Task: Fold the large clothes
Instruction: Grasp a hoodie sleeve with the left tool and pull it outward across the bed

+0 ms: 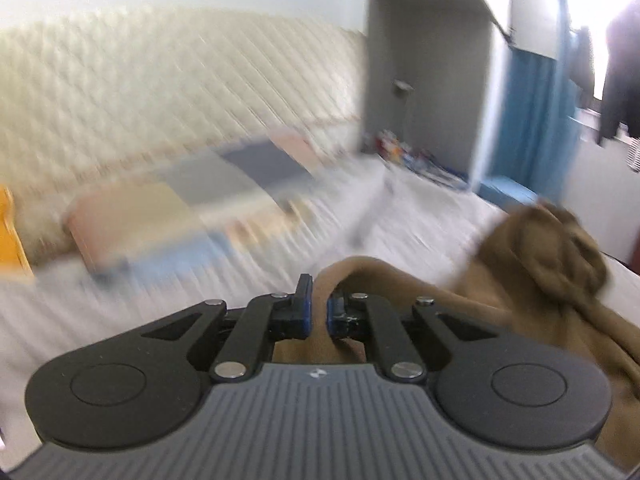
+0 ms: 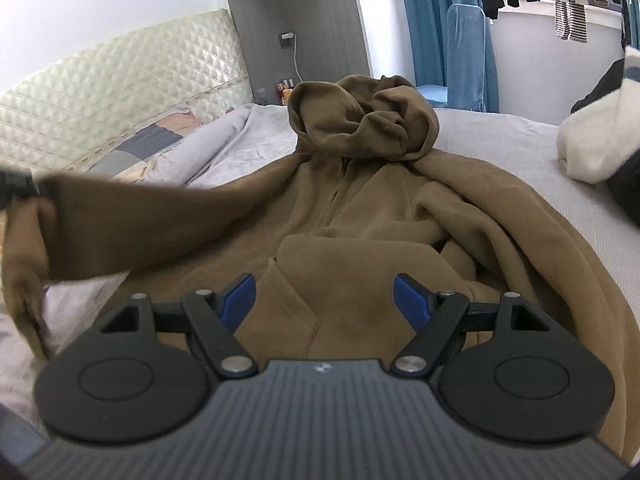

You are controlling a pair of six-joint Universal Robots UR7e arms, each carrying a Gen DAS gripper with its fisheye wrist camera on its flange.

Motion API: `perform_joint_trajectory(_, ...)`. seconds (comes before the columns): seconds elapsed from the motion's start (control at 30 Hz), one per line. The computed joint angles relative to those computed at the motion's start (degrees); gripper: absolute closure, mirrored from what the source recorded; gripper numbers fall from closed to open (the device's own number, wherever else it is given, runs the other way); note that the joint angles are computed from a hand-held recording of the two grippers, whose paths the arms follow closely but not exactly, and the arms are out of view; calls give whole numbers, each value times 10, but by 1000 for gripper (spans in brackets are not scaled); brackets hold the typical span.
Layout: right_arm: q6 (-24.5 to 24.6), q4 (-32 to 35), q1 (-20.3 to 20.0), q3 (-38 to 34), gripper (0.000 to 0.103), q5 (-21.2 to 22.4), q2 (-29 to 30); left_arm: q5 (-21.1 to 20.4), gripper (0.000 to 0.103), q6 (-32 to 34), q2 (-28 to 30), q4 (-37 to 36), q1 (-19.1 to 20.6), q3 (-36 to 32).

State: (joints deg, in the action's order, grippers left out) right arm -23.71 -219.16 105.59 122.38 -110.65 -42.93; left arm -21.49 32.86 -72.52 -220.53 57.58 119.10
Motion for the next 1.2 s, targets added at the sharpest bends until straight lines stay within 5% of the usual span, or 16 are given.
perform_joint_trajectory(0.17,18,-8,-6,-42,26,-13,29,-23,95,211,75,-63,80,-234)
perform_joint_trajectory(0.33,-3,-7,-18,-88,26,5,60,-26,94,235,167,15,161,-439)
perform_joint_trajectory(0.5,-34,7,-30,-133,26,14,94,-37,94,352,288,18,224,-632)
perform_joint_trajectory(0.83,-18,73,-57,-193,26,25,124,-4,93,244,416,208,272,-864)
perform_joint_trajectory(0.9,-13,78,-62,-193,26,33,122,12,83,223,403,222,264,-838)
perform_joint_trajectory(0.97,-9,79,-63,-191,27,37,119,11,49,139,347,264,251,-734)
perform_joint_trajectory(1.0,-8,76,-63,-187,27,39,117,8,42,112,322,283,243,-687)
perform_joint_trajectory(1.1,-18,64,-61,-180,26,34,113,24,39,126,282,251,213,-598)
perform_joint_trajectory(1.2,-49,43,-50,-171,26,6,110,16,39,30,205,282,179,-454)
